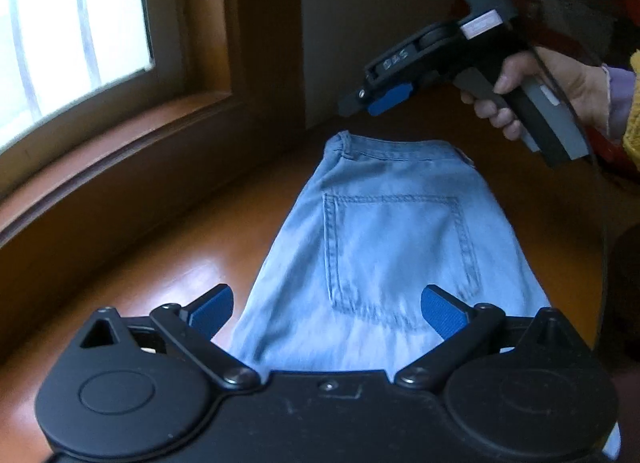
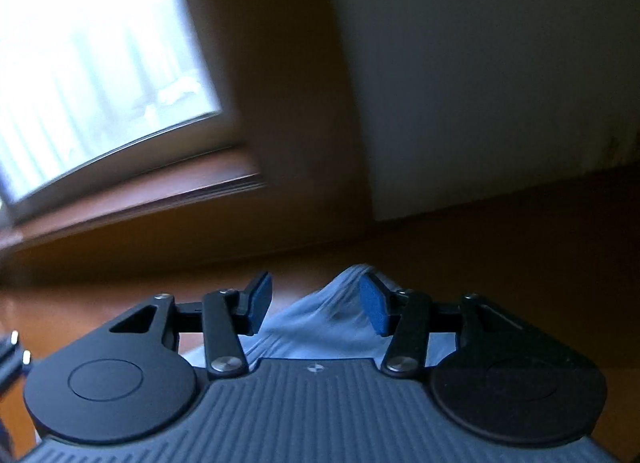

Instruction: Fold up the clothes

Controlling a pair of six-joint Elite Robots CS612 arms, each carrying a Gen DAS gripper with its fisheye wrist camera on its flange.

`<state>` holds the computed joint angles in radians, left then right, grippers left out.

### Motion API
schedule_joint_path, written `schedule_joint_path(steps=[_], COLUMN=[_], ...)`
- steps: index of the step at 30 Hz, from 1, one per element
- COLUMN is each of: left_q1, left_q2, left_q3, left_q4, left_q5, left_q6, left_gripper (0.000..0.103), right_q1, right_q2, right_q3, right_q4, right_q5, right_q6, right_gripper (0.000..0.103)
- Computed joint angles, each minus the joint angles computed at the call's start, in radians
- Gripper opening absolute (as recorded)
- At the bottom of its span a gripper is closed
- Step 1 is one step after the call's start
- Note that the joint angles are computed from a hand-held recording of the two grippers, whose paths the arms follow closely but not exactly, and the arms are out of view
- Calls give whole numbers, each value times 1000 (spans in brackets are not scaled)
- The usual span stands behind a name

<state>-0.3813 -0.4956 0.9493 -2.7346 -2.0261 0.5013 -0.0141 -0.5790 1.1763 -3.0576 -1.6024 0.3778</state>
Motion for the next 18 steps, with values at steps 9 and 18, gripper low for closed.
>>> schedule_joint_path(steps=[9,18], left_q1=[-7,-14], left_q2=[48,76], left_q3=[-96,-121], left_q4=[92,79], left_q5=[-31,-25], left_q6=[10,95], left_gripper=[101,101], right_q1=[-18,-17], right_q2=[94,38], right_q3=[-227,-56], right_q4=[357,30], right_q5=[49,69], right_q6=[-268,-199], right_gripper=[52,7])
